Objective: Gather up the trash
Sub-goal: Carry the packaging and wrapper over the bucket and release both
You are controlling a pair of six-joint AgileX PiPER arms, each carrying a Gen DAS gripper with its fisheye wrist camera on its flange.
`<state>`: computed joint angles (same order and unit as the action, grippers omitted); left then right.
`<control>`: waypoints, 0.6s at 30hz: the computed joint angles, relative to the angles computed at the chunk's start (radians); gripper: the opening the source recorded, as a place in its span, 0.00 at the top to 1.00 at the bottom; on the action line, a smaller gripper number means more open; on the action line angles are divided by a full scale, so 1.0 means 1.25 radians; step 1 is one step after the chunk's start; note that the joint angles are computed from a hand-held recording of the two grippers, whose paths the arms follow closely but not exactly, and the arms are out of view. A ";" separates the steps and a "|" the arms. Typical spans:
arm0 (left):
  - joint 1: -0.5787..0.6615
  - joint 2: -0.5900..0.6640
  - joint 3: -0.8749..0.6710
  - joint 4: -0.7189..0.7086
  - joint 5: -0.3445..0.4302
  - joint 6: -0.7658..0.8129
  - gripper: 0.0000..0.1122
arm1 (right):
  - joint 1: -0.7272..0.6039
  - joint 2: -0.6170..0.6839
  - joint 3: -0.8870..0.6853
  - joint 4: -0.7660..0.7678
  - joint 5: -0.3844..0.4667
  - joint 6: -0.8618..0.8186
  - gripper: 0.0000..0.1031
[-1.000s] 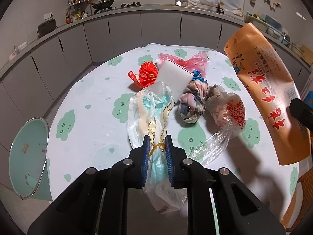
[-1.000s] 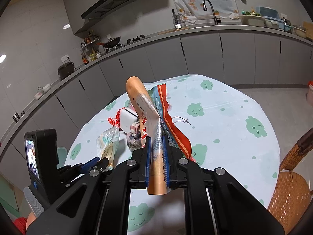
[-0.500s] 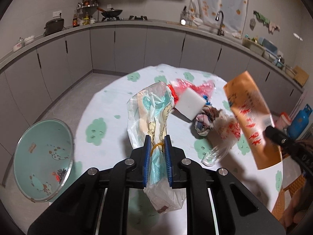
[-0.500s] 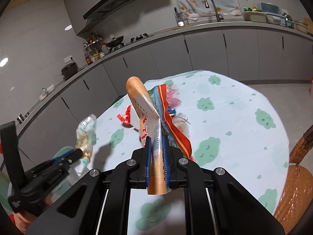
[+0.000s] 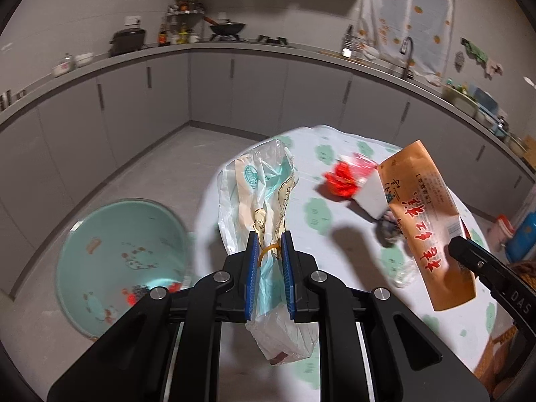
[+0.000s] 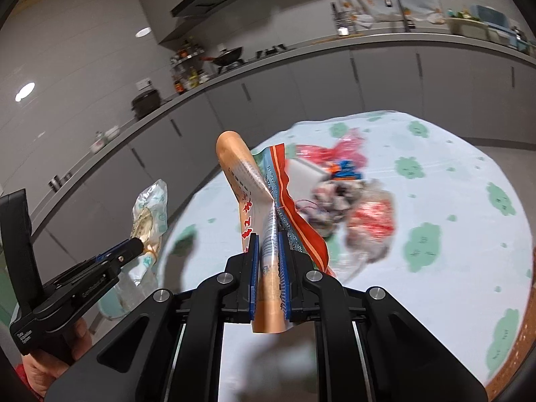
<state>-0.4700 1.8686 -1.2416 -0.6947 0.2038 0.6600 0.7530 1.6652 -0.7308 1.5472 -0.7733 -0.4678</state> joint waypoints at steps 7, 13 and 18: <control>0.090 -0.004 -0.005 0.032 -0.002 -0.024 0.87 | -0.016 0.096 -0.168 0.000 0.073 -0.108 0.88; 0.167 0.015 -0.026 0.029 0.016 -0.017 0.87 | -0.021 0.197 -0.342 0.062 0.124 -0.252 0.88; 0.233 0.053 -0.060 0.023 0.035 -0.015 0.87 | -0.021 0.298 -0.501 0.148 0.152 -0.391 0.88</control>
